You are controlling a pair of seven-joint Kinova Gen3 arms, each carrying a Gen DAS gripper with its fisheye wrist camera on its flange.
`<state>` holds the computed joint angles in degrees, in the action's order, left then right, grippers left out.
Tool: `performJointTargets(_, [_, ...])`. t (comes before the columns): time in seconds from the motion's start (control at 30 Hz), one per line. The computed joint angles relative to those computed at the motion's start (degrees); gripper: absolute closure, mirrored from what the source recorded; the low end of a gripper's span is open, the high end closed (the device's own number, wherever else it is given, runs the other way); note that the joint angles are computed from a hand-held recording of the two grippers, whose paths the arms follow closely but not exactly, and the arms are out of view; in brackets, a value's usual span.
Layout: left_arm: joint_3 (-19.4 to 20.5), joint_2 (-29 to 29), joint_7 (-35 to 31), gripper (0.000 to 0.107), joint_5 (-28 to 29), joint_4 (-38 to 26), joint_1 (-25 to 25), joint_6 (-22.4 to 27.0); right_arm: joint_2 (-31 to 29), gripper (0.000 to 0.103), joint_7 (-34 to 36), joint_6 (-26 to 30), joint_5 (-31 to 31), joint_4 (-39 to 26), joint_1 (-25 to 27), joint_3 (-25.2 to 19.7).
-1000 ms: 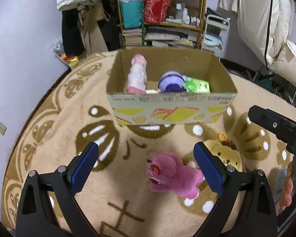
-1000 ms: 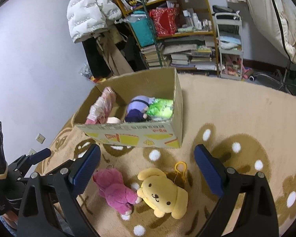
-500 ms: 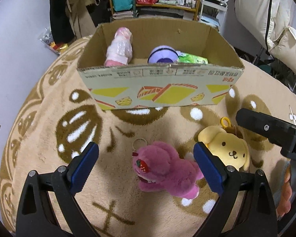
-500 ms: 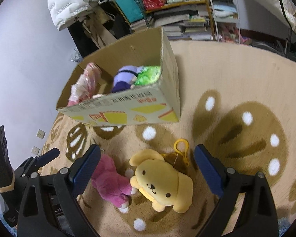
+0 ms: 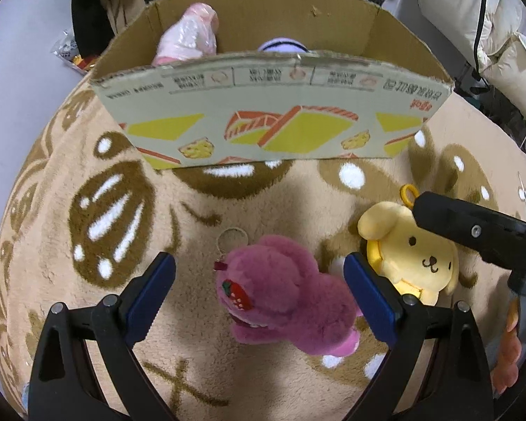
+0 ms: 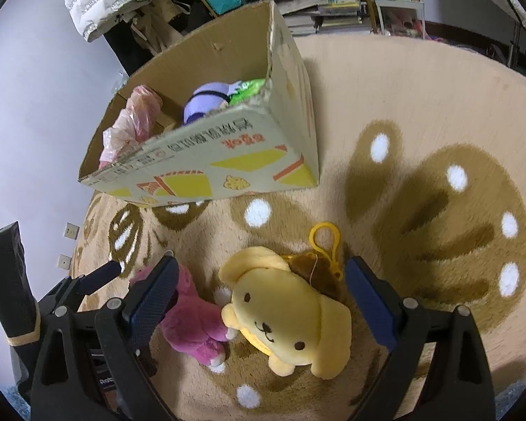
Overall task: Organize soft objects
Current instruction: 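Move both open tools down toward the pink bear and yellow dog plush, then grasp the pink strawberry bear with the left tool while the right tool grasps the yellow dog plush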
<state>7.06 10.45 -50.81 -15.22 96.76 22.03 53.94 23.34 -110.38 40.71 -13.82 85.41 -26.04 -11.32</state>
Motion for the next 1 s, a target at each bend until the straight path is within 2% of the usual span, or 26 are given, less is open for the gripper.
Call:
performJointTargets(0.33, [0.4, 1.5, -3.2, 0.012, 2.4, -0.5, 0.0, -0.5, 3.0, 0.003, -0.1, 5.4, -0.2, -3.6, -0.5, 0.2])
performJointTargets(0.6, [0.5, 3.7, -7.5, 0.012, 7.3, -1.4, -1.2, 0.4, 4.9, 0.003, -0.7, 8.7, 0.0, -5.5, -0.9, 0.5])
performJointTargets(0.77, [0.1, 5.0, -6.6, 0.012, 6.5, -2.4, 0.5, 1.1, 6.6, 0.003, -1.0, 11.1, -0.3, -7.0, -0.8, 0.4])
performJointTargets(0.87, [0.1, 5.6, -6.6, 0.012, 7.2, -2.4, 0.6, 1.2, 6.9, 0.014, -0.9, 12.1, 0.2, -7.8, -1.1, 0.6])
performJointTargets(1.0, [-0.1, 6.0, -7.9, 0.012, 11.1, -0.9, -1.5, -0.6, 7.0, 0.018, -1.1, 12.8, 1.2, -8.0, -1.9, 1.0])
